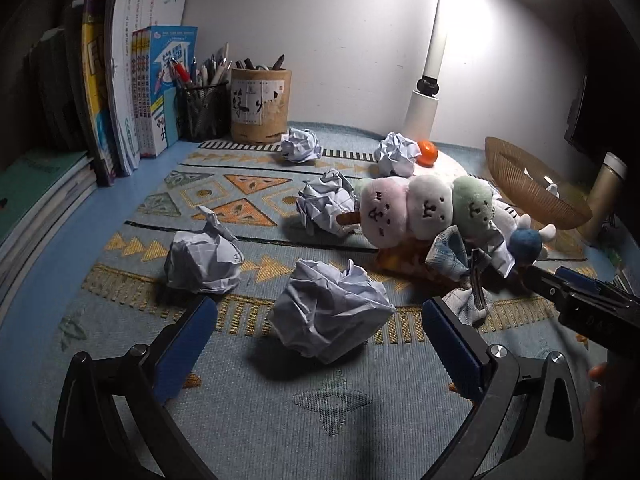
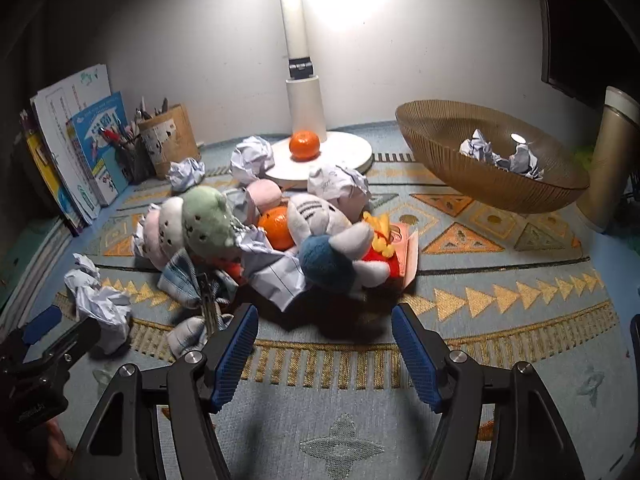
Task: Organize objects
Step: 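Move the left tool toward a crumpled paper ball on the rug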
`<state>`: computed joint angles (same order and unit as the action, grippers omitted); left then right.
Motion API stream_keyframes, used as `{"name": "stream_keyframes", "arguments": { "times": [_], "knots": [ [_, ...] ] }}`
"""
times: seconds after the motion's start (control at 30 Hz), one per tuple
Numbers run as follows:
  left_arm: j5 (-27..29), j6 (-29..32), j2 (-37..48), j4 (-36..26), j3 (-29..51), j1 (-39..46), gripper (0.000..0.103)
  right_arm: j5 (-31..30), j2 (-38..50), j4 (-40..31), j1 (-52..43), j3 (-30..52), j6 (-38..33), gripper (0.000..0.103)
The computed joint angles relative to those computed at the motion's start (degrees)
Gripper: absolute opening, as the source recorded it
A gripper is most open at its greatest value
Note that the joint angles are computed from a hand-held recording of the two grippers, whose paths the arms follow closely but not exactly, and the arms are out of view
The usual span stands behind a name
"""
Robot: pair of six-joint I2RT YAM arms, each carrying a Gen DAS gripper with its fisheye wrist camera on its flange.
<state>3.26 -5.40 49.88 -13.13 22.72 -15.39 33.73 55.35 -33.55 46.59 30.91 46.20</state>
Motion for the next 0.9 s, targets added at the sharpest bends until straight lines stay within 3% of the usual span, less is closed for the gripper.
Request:
{"name": "stream_keyframes", "arguments": {
  "times": [0.33,0.9],
  "knots": [
    [2.8,-0.9,0.9,0.0,-0.1,1.9,0.102,3.3,2.0,-2.2,1.6,1.2,2.3,0.077],
    [3.7,-1.3,0.5,-0.1,-0.3,2.3,0.102,4.2,3.1,-2.7,1.8,1.6,2.7,0.078]
  ]
}}
